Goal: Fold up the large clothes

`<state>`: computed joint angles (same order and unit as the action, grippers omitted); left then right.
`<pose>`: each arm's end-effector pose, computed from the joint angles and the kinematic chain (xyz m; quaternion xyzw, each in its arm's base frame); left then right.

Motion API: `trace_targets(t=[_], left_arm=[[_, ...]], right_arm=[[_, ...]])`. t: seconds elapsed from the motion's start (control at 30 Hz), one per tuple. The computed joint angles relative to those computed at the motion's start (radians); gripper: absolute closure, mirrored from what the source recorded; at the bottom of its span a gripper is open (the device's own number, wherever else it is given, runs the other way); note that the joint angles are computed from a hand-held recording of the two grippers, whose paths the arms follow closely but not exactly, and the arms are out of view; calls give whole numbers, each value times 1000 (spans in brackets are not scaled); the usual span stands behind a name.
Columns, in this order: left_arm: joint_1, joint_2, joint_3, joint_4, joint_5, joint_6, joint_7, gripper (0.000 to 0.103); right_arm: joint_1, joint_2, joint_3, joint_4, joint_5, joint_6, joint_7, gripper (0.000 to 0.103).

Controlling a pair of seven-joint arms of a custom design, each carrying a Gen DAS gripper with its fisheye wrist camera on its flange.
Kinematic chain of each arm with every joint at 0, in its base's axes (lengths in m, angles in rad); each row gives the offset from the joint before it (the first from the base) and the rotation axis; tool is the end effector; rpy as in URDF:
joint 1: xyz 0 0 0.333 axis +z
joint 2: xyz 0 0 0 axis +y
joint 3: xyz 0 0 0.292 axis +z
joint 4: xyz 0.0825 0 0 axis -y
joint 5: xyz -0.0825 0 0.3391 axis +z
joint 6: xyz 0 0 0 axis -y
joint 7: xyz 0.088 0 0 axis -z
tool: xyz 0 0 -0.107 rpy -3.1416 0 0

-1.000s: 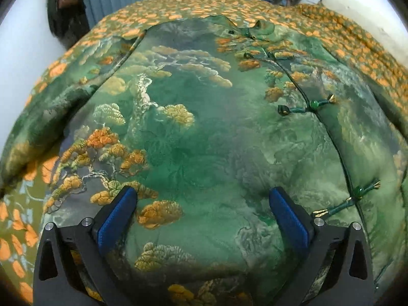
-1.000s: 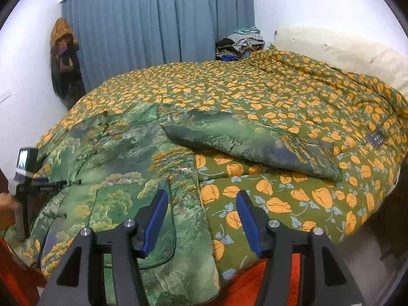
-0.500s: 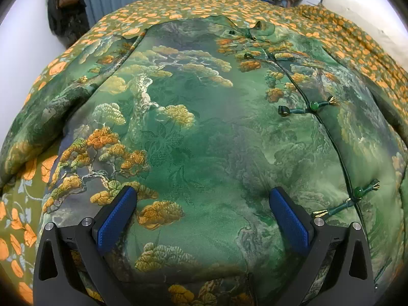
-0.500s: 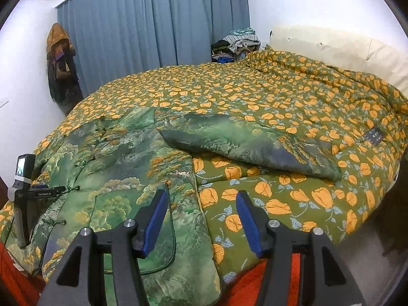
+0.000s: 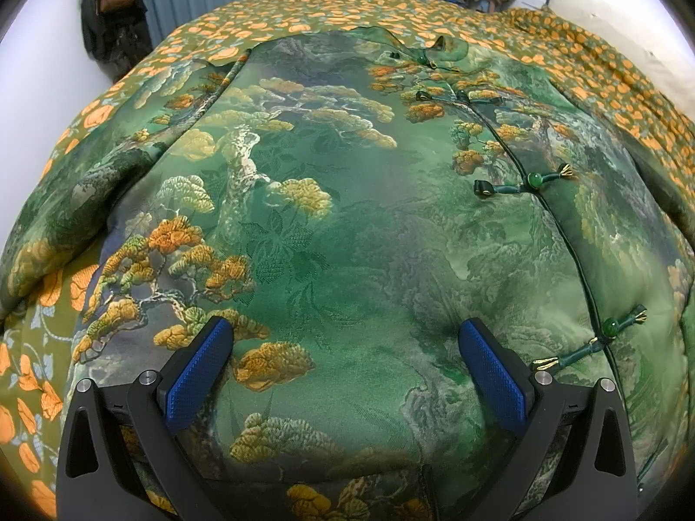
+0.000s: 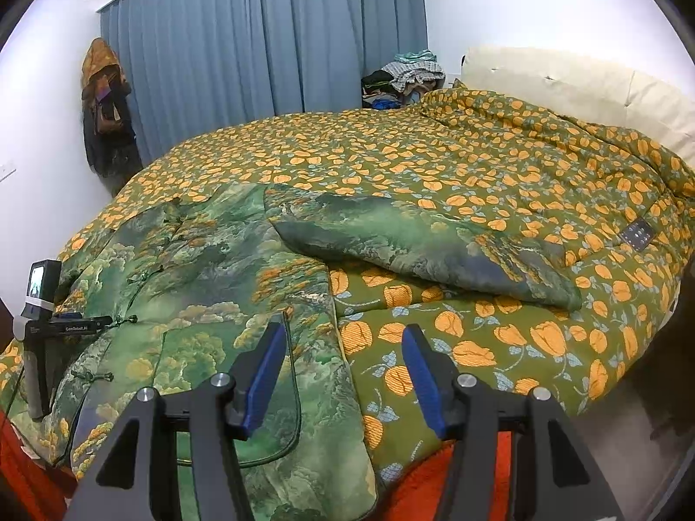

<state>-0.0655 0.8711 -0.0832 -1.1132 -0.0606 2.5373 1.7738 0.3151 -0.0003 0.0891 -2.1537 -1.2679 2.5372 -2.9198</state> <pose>0.7461 -0.0873 0.3536 -0.5839 0.7627 -0.2244 0.1644 0.4812 0.2179 0.4343 -0.4846 0.7499 -0.3555 0.2766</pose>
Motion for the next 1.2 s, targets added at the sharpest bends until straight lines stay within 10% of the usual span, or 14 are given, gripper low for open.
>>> trace_targets(t=[0.77,1.03,1.2], left_arm=[[0,0,1,2,3,-2,-5,0],[-9,2,11,-1,13,12,-14,0],[-5,2,3,2,8,5,-15,0]], right_arm=[[-14,12,-16,0,35,51,-11,46],[-141,-65,-88,-88,92,225,77,46],[-309,-32,-172,-184,119,515,293,46]])
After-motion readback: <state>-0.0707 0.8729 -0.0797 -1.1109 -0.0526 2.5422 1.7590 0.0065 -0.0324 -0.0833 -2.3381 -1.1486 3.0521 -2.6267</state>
